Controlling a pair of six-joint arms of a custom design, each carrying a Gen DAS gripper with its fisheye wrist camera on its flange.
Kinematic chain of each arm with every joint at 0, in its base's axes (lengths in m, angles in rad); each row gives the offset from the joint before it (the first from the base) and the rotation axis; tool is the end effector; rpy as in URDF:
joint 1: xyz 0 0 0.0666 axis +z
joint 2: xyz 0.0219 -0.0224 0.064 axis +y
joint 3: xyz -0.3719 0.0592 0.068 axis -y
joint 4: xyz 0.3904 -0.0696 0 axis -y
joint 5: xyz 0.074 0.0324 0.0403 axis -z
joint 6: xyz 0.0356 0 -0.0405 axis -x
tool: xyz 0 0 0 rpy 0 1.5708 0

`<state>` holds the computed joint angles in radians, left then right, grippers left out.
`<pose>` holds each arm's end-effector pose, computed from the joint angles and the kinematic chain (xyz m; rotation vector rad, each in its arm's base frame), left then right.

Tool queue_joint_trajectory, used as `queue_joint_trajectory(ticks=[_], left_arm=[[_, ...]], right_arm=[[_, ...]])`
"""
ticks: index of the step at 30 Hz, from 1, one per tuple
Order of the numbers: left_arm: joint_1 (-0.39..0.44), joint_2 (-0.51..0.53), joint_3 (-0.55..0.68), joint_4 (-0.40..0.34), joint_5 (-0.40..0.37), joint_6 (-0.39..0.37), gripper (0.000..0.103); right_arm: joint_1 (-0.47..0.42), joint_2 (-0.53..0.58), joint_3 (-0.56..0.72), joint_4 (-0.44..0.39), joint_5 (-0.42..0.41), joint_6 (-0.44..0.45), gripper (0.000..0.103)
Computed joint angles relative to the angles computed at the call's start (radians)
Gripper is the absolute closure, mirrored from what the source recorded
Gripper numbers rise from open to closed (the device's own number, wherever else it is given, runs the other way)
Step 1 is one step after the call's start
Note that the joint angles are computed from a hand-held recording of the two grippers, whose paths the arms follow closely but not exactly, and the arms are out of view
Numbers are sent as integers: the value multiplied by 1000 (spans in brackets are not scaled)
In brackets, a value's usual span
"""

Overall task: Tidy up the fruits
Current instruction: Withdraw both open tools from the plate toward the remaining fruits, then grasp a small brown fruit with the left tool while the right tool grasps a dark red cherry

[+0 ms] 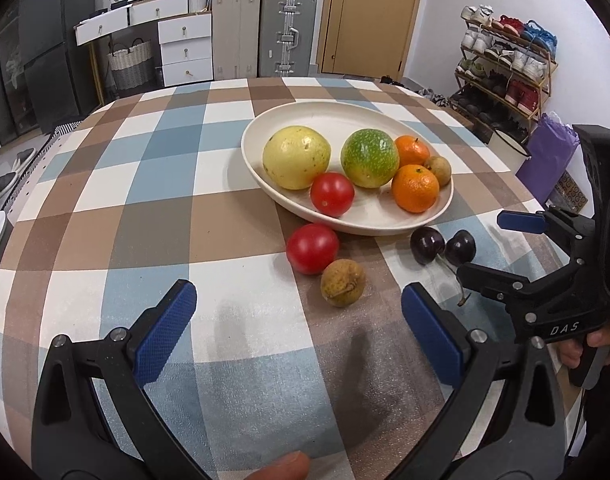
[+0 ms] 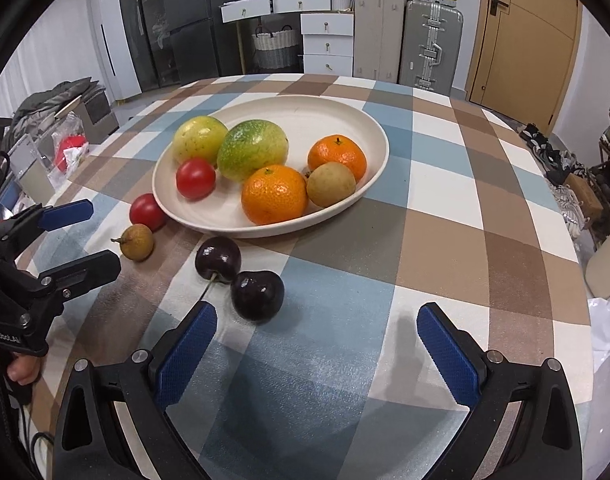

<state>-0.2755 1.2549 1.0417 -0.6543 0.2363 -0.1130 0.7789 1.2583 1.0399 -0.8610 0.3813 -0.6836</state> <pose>0.4043 -0.1234 0.3397 0.5743 2.3697 -0.3607 0.2969 0.2739 0.3263 0.0018 2.5304 0.0602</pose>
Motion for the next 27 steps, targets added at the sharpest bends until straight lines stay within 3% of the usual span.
queue_joint_trajectory(ticks=[13,18,22,27], left_arm=[[-2,36,23,-33,-7,-1,1],[1,37,23,-34,0,-5,1],[1,48,31,-46,11,-10,17],[1,56,37,-55,25,-18,22]], right_arm=[[-2,31,23,3,-16,33,4],[3,30,24,12,-21,52,24],[5,22,17,32,-33,60,32],[17,23,18,41,-28,74,45]])
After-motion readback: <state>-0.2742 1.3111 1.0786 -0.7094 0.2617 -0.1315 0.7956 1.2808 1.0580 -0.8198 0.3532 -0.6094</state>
